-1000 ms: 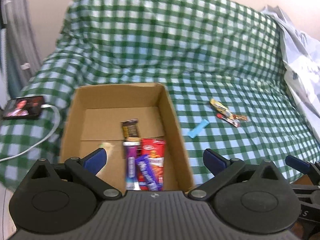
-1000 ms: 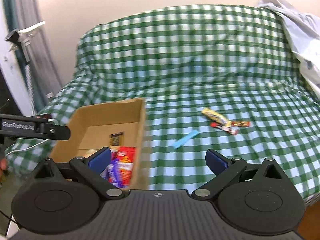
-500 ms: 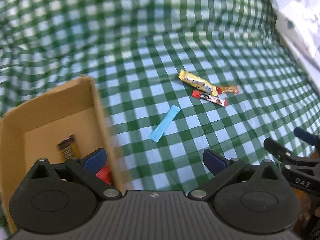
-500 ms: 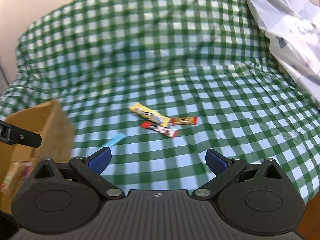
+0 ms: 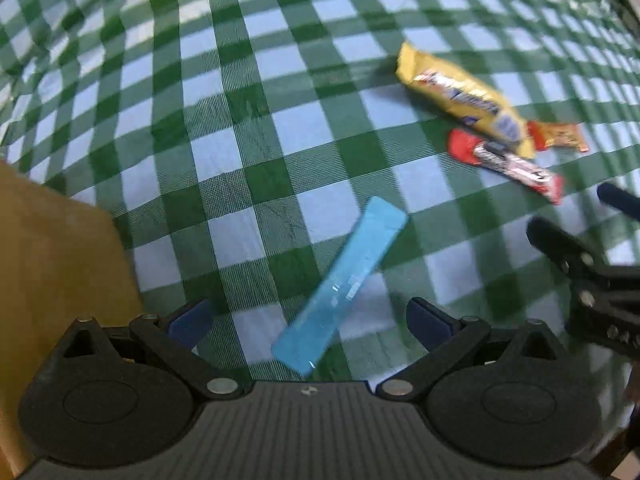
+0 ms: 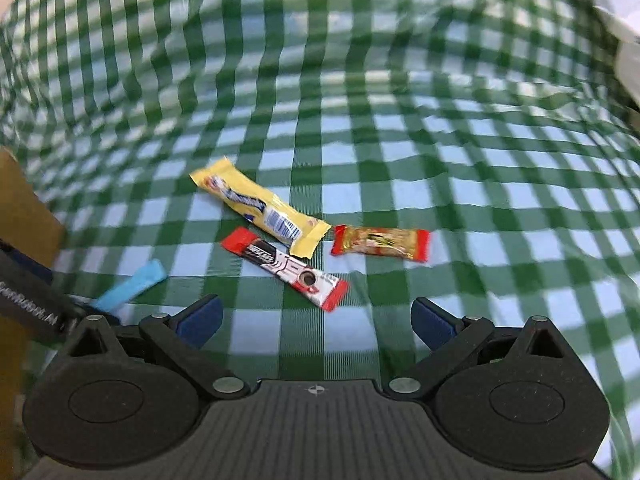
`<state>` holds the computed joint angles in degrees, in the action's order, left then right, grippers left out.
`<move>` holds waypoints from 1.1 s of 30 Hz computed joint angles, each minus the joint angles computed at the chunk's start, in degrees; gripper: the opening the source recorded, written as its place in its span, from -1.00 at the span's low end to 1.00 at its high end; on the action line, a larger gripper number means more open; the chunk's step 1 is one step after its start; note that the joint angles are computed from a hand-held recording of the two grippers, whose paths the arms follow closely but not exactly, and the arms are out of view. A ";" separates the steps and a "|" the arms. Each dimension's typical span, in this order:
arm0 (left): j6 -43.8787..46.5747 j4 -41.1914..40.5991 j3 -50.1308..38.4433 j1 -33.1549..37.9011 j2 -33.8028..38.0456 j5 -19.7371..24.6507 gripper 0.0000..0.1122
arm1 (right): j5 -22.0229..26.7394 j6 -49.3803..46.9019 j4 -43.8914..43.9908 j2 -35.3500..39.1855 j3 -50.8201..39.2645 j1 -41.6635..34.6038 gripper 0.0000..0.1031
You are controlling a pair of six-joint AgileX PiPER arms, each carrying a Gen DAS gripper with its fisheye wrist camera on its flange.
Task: Organize snacks
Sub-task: 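Grasp the blue stick with the left tool while the right tool grasps the red-white wafer packet, then carry the blue stick and red-white wafer packet with both tools over the box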
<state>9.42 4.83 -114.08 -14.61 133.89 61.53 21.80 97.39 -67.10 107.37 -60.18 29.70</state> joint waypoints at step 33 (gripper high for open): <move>18.88 -24.90 34.42 10.30 -35.68 -6.10 -0.79 | 15.60 10.97 0.39 -12.69 5.17 18.68 -0.80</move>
